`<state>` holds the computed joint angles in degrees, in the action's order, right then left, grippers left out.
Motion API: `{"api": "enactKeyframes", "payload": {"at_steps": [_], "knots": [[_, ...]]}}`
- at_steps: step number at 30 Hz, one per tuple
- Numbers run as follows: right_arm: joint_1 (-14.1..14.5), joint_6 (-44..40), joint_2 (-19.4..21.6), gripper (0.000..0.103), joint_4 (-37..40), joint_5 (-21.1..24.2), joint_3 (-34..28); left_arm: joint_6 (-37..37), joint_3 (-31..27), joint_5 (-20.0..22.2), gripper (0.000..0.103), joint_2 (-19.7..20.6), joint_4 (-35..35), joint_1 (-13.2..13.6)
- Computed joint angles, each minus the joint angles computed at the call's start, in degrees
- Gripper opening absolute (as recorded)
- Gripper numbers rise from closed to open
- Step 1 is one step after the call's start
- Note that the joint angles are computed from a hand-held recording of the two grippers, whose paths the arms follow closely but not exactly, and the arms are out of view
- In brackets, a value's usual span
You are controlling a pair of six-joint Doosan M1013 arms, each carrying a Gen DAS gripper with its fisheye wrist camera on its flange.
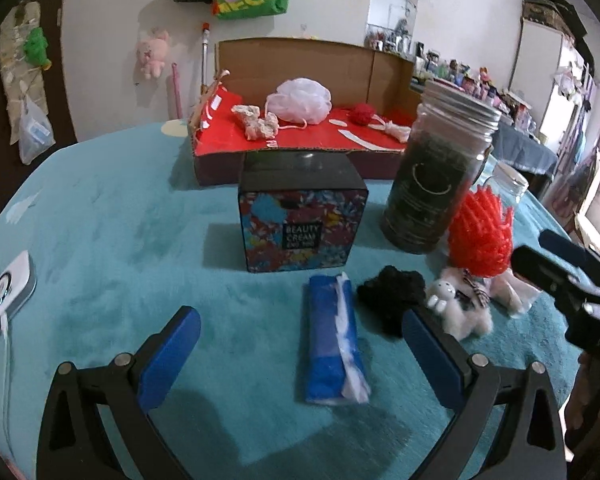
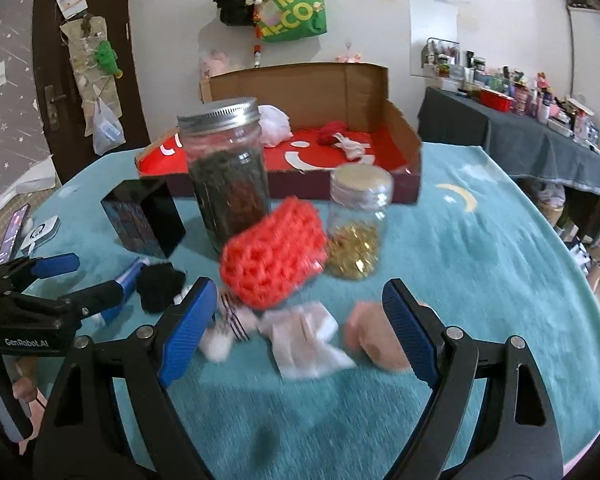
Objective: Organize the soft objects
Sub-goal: 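Grasp the blue tissue packet with the left tool while the right tool grasps the red foam net, then carry the blue packet with the left tool while the right tool carries the red net to the box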
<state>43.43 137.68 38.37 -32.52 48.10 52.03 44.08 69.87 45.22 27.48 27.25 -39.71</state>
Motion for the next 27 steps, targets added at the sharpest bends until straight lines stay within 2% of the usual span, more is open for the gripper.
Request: {"api": "enactKeyframes", "payload": {"at_steps": [1,3,4,6,7,9,10,11,12,16,21,27], "knots": [[-0.25,-1.48,0.48,0.085,1.70,0.15,-0.98,1.68,-0.16,-0.04,0.098,0.09,-1.51,0.25],[-0.88,-4.65,1.34,0.085,5.87,0.18,-2.79,6.03,-0.55,-0.23,0.084,0.33,-5.82,0.94],[-1.16,-6.12,1.93,0.085,7.80,0.58,-3.90,8.56,-0.79,0.12,0.081,0.58,-8.12,1.22],[-1.54,-8.17,2.87,0.085,10.56,1.36,-5.53,9.89,-1.05,1.05,0.072,0.98,-8.52,1.14],[-1.69,-8.95,3.38,0.085,11.69,2.10,-6.34,9.03,-0.66,0.89,0.069,0.91,-6.22,0.77],[-1.89,-10.10,4.06,0.084,13.35,2.97,-7.34,9.32,0.07,-0.02,0.049,0.58,-4.79,0.49],[-1.98,-10.57,4.17,0.075,14.21,2.83,-7.34,10.08,0.60,-1.03,0.042,0.22,-5.73,0.59],[-2.02,-10.82,4.13,0.066,14.75,2.50,-7.13,10.82,0.98,-1.71,0.025,-0.09,-6.76,0.71],[-1.93,-10.55,4.09,0.051,14.40,2.69,-7.02,11.01,1.11,-1.92,0.025,-0.26,-7.25,0.74],[-1.65,-9.01,2.02,0.043,12.66,-1.14,-3.38,9.86,1.77,-3.03,0.024,-1.25,-7.38,0.57],[-1.23,-8.64,-0.56,0.042,11.01,-4.85,0.51,11.35,1.57,-6.07,0.024,-1.94,-8.03,-0.03],[-1.23,-10.32,-2.47,0.042,11.96,-7.81,3.66,16.97,-0.79,-8.55,0.024,-0.64,-13.03,-0.19]]}}
